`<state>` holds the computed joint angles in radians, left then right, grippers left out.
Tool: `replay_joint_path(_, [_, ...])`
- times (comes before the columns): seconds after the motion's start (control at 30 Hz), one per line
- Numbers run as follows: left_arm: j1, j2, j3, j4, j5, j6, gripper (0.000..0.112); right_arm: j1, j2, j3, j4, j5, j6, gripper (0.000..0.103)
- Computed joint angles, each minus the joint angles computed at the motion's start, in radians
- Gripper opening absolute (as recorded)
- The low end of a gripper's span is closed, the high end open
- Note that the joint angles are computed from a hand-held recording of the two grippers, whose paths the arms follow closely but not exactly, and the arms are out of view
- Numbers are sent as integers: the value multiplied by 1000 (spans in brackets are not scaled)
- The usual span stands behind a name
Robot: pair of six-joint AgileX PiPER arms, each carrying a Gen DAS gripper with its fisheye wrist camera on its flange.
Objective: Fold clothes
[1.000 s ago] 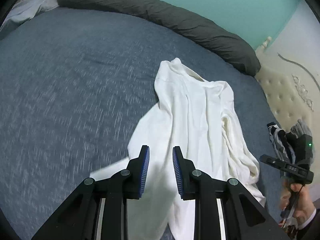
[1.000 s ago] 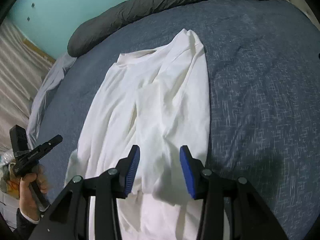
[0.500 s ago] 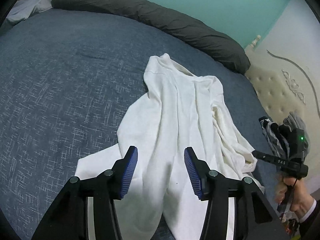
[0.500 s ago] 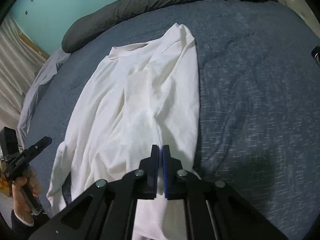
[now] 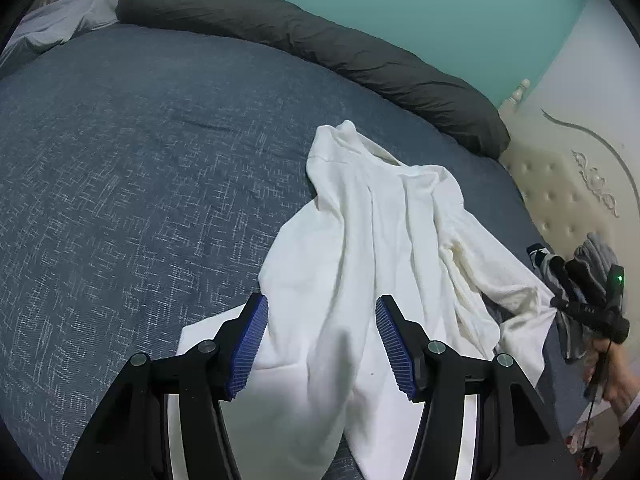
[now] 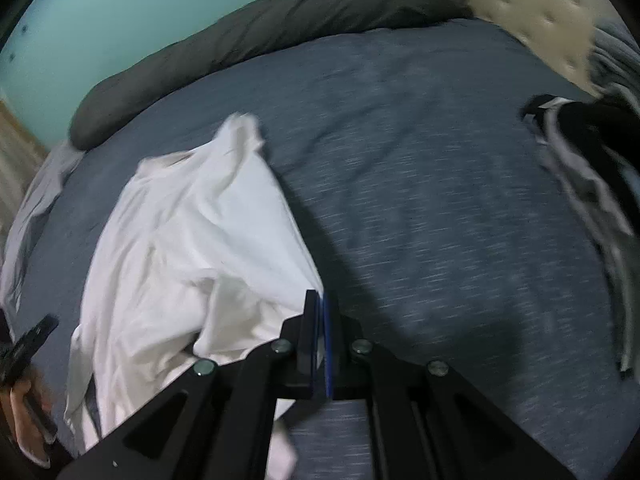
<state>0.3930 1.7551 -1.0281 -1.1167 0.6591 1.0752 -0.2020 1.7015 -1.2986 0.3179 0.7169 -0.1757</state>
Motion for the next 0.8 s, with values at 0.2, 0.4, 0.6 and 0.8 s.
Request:
replay_joint_path(0.2, [-1, 5, -1, -9, -1, 7, 68, -69, 47, -114, -138, 25, 100, 2])
replay_joint_path(0.4, [-4, 5, -2, -12, -6, 10, 74, -86, 107, -250, -311, 60, 228, 2])
replay_joint_path(0.6, [-8, 3, -2, -17, -11, 11, 77, -91, 105, -258, -247, 48, 201, 2])
replay_joint_path(0.8, [-13, 0, 4, -30, -19, 20, 85, -97, 84, -186, -142, 41, 217, 27])
